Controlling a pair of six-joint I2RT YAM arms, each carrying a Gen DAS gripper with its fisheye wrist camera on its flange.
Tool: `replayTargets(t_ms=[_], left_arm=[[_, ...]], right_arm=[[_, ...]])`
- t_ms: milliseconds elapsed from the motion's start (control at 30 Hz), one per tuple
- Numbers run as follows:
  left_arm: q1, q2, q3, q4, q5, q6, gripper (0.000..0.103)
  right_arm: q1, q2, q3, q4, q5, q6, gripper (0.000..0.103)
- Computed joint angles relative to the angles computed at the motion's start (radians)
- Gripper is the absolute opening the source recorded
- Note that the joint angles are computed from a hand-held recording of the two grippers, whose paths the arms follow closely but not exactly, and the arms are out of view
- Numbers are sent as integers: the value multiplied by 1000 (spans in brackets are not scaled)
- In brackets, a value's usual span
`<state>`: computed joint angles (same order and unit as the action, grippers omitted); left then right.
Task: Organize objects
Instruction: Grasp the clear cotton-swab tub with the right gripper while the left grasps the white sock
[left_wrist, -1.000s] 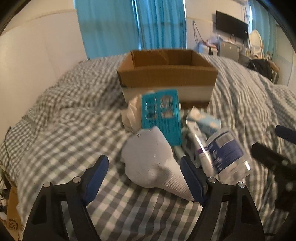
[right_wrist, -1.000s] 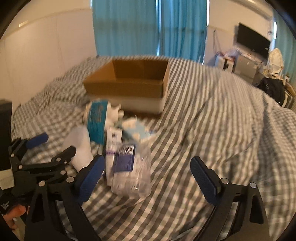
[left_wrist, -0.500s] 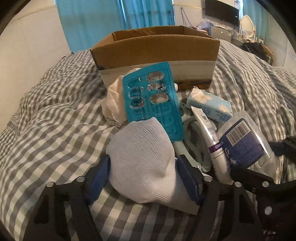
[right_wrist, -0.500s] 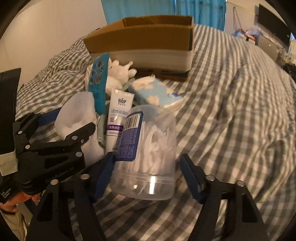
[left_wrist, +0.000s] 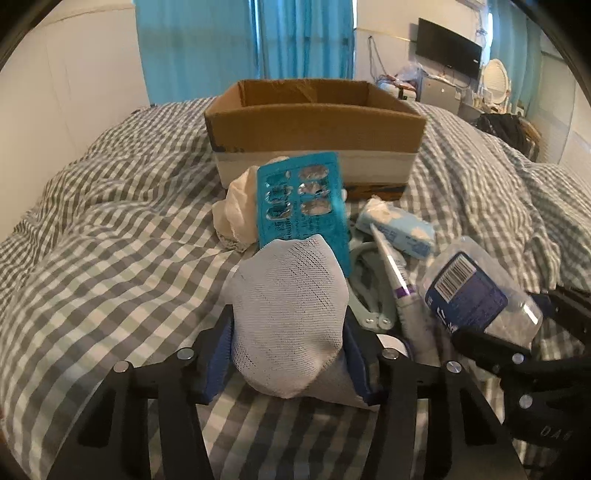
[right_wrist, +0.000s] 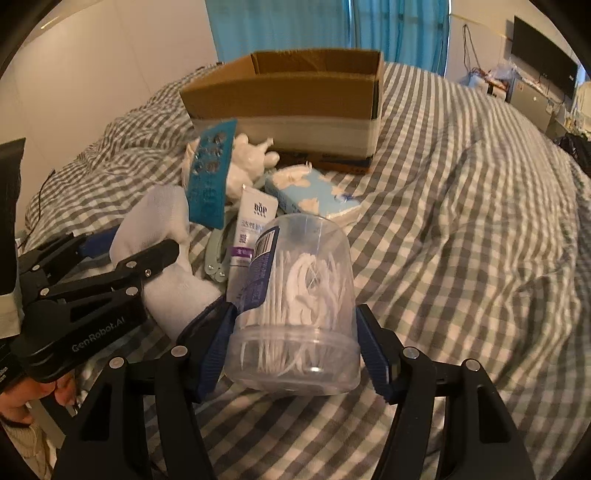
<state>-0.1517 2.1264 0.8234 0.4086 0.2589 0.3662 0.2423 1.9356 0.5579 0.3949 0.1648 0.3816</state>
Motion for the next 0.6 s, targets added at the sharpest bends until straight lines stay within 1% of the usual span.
replayTargets(t_ms=[100,267,467,500,600], left_arm=[[-4,-53,-53,31,3,7,53],[5,-141,-103,29,36,0,53],[18,-253,-122,-10,66,-9,53],[19,-275,-116,-27,73,-9,53],[25,-319,-89,-81,102,-16,53]], right_arm=[[18,-74,-42,-4,36,9,64],[58,-215,-100,-36,112,21,64],[90,-391,-124,-124,192,18,64],[97,-420,-131,-127,212,13,64],[102,-505,-112,-195,247,-25,64]])
